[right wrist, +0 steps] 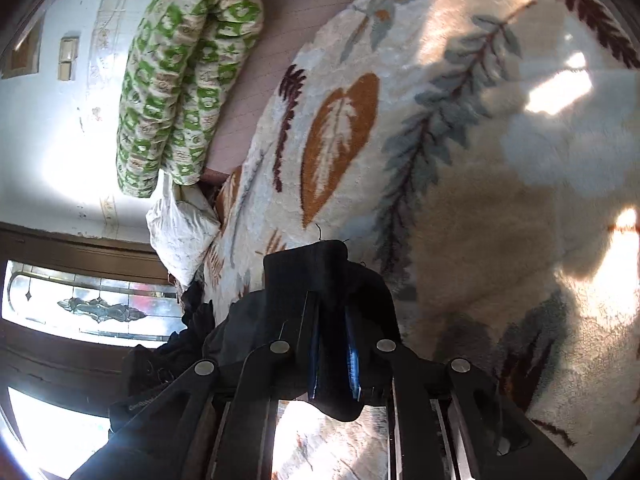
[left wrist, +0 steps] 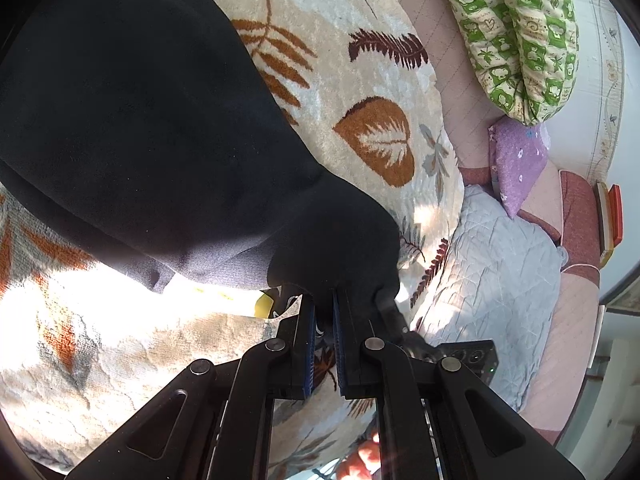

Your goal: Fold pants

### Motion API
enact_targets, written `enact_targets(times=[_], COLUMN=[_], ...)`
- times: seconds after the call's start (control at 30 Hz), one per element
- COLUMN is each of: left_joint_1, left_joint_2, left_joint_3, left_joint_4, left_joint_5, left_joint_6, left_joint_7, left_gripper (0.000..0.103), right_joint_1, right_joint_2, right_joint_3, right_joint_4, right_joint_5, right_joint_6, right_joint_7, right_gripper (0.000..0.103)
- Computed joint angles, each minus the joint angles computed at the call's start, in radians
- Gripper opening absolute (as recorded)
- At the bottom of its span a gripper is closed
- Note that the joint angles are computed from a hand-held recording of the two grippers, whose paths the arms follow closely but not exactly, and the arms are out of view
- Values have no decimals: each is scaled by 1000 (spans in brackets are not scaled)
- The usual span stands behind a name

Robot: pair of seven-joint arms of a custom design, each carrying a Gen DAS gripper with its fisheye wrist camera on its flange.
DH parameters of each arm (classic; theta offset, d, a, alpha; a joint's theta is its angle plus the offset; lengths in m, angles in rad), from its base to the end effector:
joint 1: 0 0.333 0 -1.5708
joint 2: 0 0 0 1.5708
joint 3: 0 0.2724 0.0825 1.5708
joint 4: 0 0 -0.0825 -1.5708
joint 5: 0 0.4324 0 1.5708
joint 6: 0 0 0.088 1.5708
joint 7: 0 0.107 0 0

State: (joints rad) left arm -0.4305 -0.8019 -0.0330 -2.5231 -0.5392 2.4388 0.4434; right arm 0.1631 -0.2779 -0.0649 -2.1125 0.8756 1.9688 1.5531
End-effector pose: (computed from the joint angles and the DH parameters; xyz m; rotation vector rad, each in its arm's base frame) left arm 0.3910 -0.1981 0.5758 2.4025 -0.7703 0.9351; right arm 0.5438 0.1015 0.5132 -1.5269 1.8424 0.6853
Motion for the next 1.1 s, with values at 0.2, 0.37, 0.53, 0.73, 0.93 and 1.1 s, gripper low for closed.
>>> enact_targets(times=[0.2,0.37,0.53,0.73,0.93,1.1], left_joint_1=[-3,6,9,11,-9,-13], left_joint_2=[55,73,52,21,12,24], left_joint_3=[14,6,-3,0,5,-6], left_joint_4=[44,61,40,23,5,15], left_joint_5=[-18,-26,-31,-21,-35,-24], left_joint_6=[3,7,7,-2,7,0], left_joint_7=[31,44,28,21,24,22], left_gripper=[7,7,7,7,7,7], right_joint_1=[-19,0,82,162,174,166], right_joint_2=[-101,-294,-361,-373,-378,-339], right_joint_3=[-41,-66,-51,-28,-47,-77], right_joint_4=[-159,-365,-466,-512,-500,-458], right_joint_5=[121,259,424,590,534,442], right_joint_6=[1,35,156,432,515,460], right_joint_7=[50,139,194,213,201,161], right_gripper=[59,74,75,75,72,41])
